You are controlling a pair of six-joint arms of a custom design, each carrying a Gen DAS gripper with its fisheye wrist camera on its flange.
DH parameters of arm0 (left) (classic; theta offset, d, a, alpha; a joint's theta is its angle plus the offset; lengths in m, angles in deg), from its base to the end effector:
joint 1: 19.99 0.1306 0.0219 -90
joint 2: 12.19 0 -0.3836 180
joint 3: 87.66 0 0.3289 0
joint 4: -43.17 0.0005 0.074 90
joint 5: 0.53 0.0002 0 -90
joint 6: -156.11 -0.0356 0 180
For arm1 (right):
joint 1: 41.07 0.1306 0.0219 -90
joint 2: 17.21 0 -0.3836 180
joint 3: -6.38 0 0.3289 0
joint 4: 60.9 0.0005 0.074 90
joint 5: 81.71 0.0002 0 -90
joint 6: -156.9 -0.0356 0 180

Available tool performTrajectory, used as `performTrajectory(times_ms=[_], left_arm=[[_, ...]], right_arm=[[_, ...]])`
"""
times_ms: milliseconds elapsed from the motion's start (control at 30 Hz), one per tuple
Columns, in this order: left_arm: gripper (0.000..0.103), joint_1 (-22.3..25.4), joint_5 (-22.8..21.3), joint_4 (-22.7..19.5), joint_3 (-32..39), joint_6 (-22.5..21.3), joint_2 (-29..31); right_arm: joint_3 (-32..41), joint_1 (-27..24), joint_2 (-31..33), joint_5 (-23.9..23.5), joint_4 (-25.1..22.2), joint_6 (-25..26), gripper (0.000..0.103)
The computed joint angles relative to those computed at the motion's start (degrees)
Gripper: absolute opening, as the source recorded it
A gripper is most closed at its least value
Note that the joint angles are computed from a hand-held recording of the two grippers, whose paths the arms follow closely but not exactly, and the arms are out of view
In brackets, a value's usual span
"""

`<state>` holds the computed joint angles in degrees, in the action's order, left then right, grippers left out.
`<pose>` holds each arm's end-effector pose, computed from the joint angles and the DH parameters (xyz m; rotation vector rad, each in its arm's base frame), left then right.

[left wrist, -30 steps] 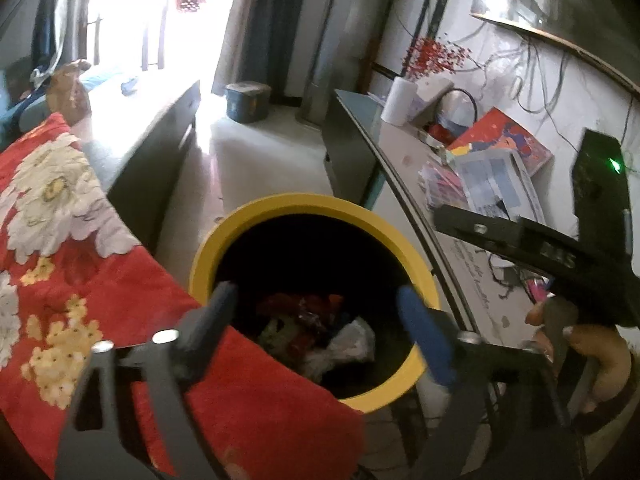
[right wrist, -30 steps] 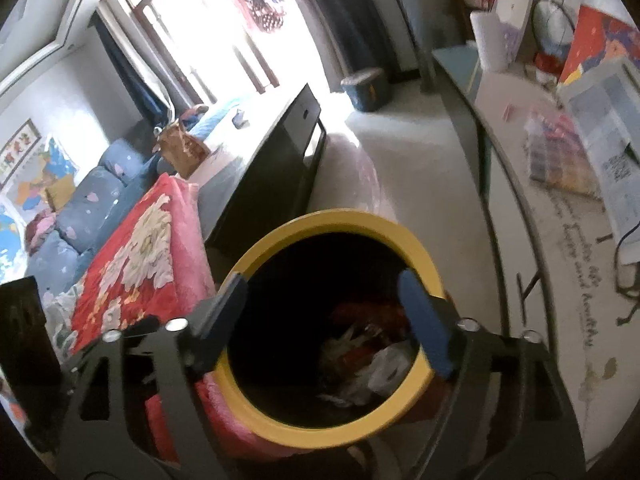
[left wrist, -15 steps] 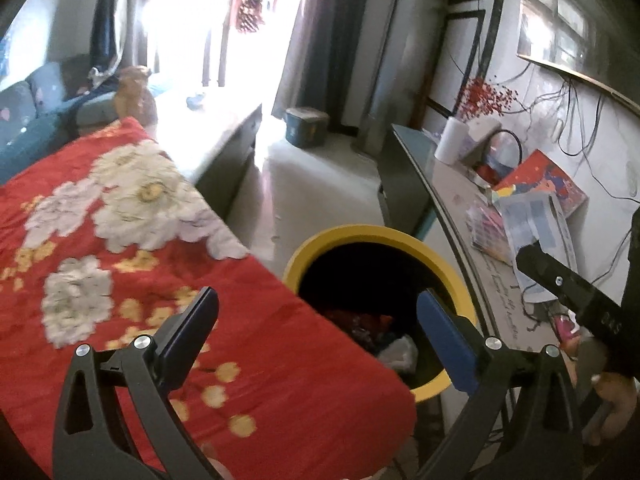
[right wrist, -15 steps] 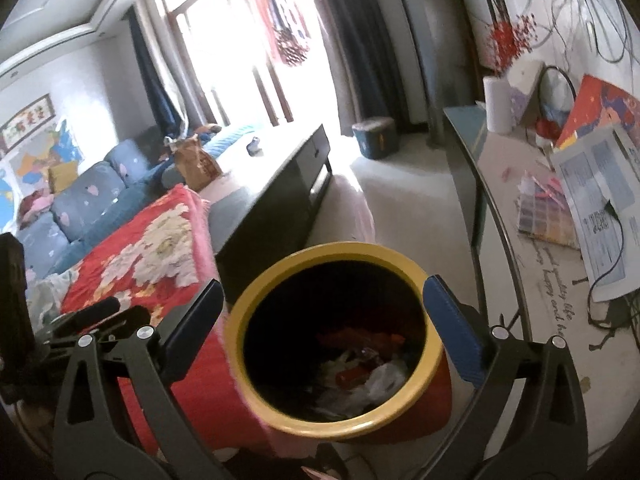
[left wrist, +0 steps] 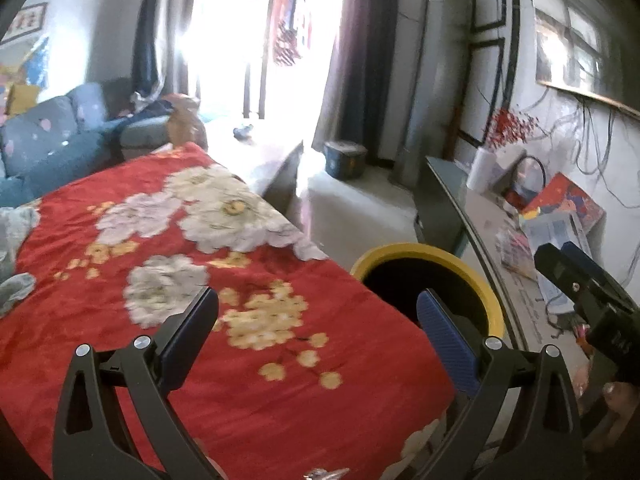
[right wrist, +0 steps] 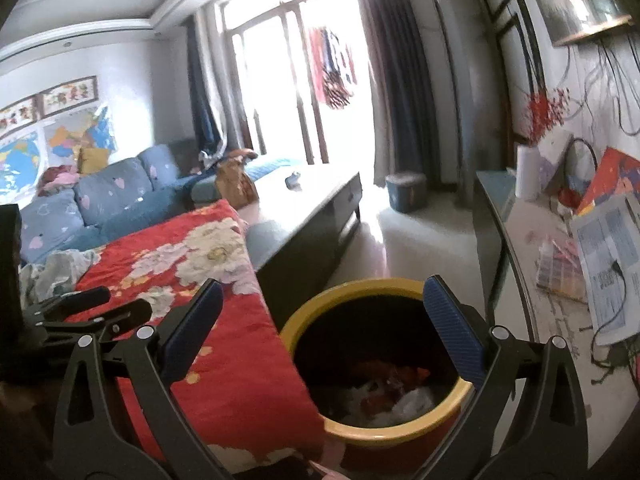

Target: Collect trash

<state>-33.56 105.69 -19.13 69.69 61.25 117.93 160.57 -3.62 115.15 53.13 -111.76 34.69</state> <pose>0.6294 -0.1627 0.5121 0.5076 2.1222 -0.3951 0.5493 0.3885 0.4880 0.3678 1.8866 -0.0046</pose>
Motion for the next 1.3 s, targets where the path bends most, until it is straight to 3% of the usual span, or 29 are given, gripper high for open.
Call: performTrajectory(times_ms=[200,367,533,633,833,1300], left_arm=[[0.097,2.4,-1.0,12.2,-16.2,-0.1,-8.6],[0.097,4.6,-1.1,19.4,-24.9,1.3,-13.3],[0.097,6.2,-0.4,24.0,-31.3,0.6,-16.8],[0.097,6.5,-0.2,26.5,-34.7,-0.1,-18.6],[0.097,6.6,0.6,27.3,-36.2,0.2,-19.2],[0.097,6.2,1.0,28.2,-37.5,0.3,-20.0]], right_arm=[[-1.3,2.4,0.3,4.5,6.4,5.1,0.092],[-0.3,4.4,2.0,9.6,11.2,10.6,0.092],[0.5,5.8,3.5,11.5,15.1,14.6,0.092],[2.3,6.2,4.6,11.7,13.7,14.2,0.092],[4.7,6.3,5.7,11.8,11.4,13.3,0.092],[2.6,6.4,4.8,11.8,13.4,13.4,0.092]])
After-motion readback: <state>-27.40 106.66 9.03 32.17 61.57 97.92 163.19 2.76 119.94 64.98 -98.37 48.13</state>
